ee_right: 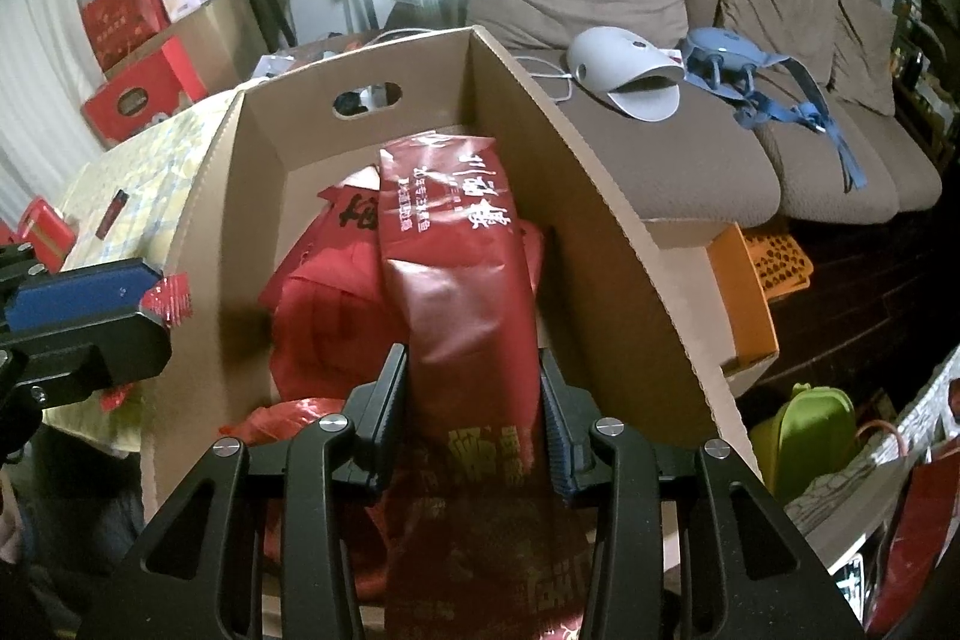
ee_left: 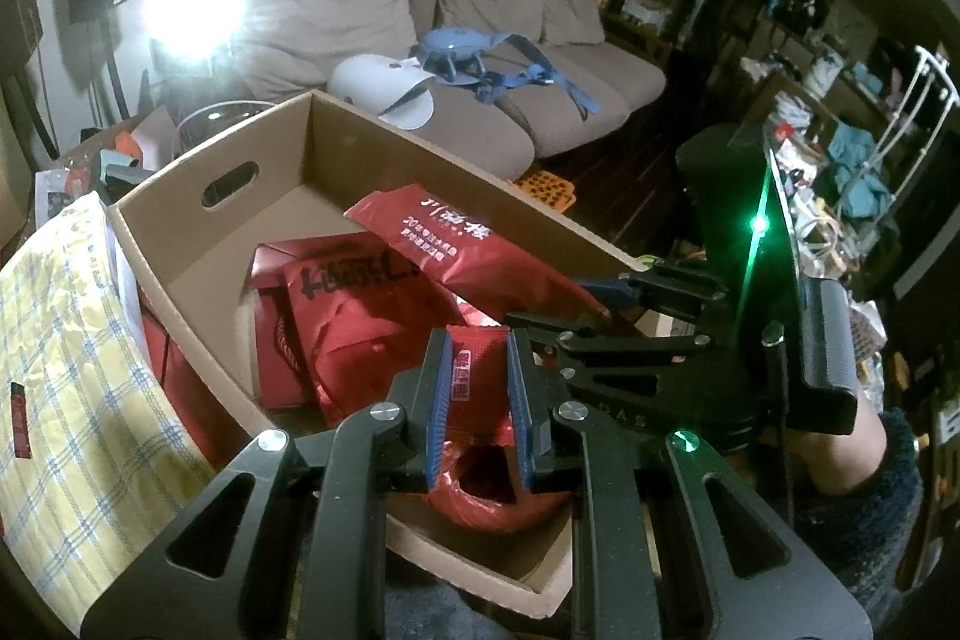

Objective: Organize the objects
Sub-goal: 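Lower the long red bag into the box with the right tool while the left tool lowers the packet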

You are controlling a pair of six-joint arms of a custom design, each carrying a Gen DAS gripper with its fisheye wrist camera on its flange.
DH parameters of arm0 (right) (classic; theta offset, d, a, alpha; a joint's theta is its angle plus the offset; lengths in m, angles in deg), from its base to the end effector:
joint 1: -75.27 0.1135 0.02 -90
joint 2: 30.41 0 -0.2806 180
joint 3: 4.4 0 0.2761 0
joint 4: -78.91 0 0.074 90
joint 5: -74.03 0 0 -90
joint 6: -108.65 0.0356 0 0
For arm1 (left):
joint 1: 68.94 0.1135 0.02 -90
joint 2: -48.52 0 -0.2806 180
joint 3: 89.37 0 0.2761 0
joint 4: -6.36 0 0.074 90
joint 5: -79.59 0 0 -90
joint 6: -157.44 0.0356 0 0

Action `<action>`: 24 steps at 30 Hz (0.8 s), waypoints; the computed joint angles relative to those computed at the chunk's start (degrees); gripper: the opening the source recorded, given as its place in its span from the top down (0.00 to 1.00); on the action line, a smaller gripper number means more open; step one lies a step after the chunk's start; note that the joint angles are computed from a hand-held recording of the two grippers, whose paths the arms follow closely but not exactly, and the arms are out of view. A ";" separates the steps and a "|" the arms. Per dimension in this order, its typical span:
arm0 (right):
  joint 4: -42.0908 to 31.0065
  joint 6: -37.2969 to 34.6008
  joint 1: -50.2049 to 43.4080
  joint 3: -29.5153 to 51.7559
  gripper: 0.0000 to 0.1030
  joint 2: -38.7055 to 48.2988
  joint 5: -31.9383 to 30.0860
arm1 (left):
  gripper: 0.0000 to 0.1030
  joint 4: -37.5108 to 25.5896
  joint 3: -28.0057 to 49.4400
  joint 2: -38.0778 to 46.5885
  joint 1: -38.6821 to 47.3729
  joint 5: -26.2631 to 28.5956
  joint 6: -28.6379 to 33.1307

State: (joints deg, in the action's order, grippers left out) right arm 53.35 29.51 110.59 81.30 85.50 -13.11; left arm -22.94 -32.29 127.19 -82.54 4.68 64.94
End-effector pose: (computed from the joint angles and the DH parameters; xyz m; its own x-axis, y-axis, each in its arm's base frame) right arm 0.3624 0.2546 0.1364 -0.7670 -0.3128 -0.5602 -0.4175 0.9063 0.0655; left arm 0.2797 -0.0772 0.2029 -0.7703 0.1430 -0.6214 0.3534 0.9069 -0.2293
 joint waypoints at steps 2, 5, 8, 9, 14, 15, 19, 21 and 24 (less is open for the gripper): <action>-0.20 -0.06 0.06 0.08 0.61 0.11 0.01 | 0.84 0.06 0.00 0.17 -0.03 0.03 0.08; -0.44 -0.18 0.10 0.29 0.61 0.29 0.01 | 0.84 0.18 -0.06 0.49 -0.06 0.03 0.26; -0.85 -0.28 0.04 0.62 0.60 0.55 0.02 | 0.84 0.34 -0.21 0.73 -0.07 0.06 0.31; -1.00 -0.21 0.15 0.77 0.60 0.66 0.13 | 0.84 0.35 -0.24 0.76 -0.08 0.06 0.33; -1.83 -0.26 0.37 1.48 0.60 1.20 0.38 | 0.84 0.13 -0.19 0.80 -0.35 -0.13 0.34; -1.87 -0.32 0.35 1.49 0.60 1.21 0.34 | 0.84 0.09 -0.15 0.86 -0.39 -0.12 0.33; -2.15 -0.43 0.31 1.60 0.60 1.34 0.20 | 0.84 -0.40 0.38 1.19 -0.80 -0.32 0.43; -2.54 -0.47 0.32 1.86 0.60 1.60 0.09 | 0.84 -0.40 0.46 1.30 -0.97 -0.38 0.37; -2.71 -0.41 0.45 2.02 0.60 1.82 0.22 | 0.84 -0.40 0.57 1.49 -1.09 -0.36 0.52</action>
State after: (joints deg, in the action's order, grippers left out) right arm 50.64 29.11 111.03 83.33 87.32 -12.89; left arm -23.34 -31.72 128.68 -83.64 4.32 65.46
